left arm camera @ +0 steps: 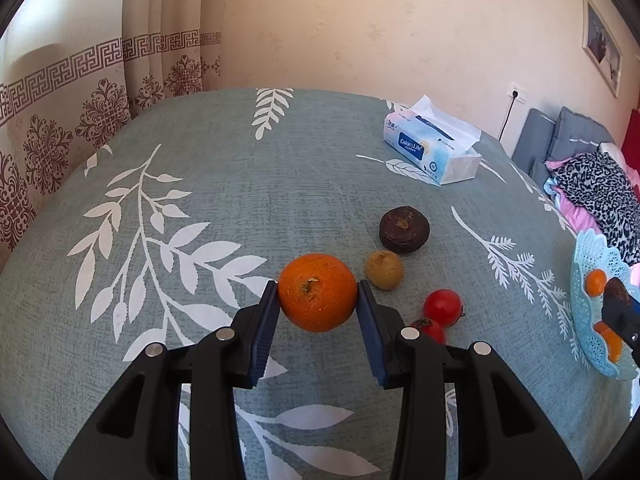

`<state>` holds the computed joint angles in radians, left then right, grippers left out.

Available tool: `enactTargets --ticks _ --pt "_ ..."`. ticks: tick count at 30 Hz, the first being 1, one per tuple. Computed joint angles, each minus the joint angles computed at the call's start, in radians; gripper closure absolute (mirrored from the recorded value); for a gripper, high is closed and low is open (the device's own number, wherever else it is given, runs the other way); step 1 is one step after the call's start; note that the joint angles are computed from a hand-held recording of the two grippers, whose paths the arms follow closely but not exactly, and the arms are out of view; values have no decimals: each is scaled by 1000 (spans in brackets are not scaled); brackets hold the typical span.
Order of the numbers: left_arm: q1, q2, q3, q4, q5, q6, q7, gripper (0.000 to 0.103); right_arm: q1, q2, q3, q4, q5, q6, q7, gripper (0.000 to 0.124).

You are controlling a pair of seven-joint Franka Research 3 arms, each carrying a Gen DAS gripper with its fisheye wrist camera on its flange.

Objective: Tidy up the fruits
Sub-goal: 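Lower the avocado into the blue basket and open the right gripper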

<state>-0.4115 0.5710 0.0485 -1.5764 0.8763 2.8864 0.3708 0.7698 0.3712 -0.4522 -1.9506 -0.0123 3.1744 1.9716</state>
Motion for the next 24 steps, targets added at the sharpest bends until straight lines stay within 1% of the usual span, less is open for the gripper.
enactTargets --ticks 4,7,10,13,15,17,20,22,24 --pt "-6 1 6 3 8 -5 -7 63 76 -18 -117 -52 -6 2 60 81" --pt "-9 2 8 4 14 -9 -15 63 148 -27 -219 -95 -12 12 107 81" --pt "-14 2 13 6 27 -14 -25 63 188 -39 -281 -137 3 22 122 81" --pt "-25 0 21 6 50 -24 -47 63 210 -48 -317 -175 31 34 116 81" --pt "-33 -2 28 7 70 -37 -72 63 207 -54 -322 -194 61 44 102 81" --pt "-33 -5 24 6 82 -49 -87 63 187 -63 -306 -210 92 56 83 81" --pt "-25 -11 8 0 87 -69 -95 63 122 -84 -242 -228 135 72 43 80" --pt "-18 -15 -8 -3 77 -82 -87 63 113 -89 -235 -237 159 86 21 80" --pt "-13 -18 -23 -5 64 -94 -77 63 80 -101 -203 -252 183 107 -4 80"
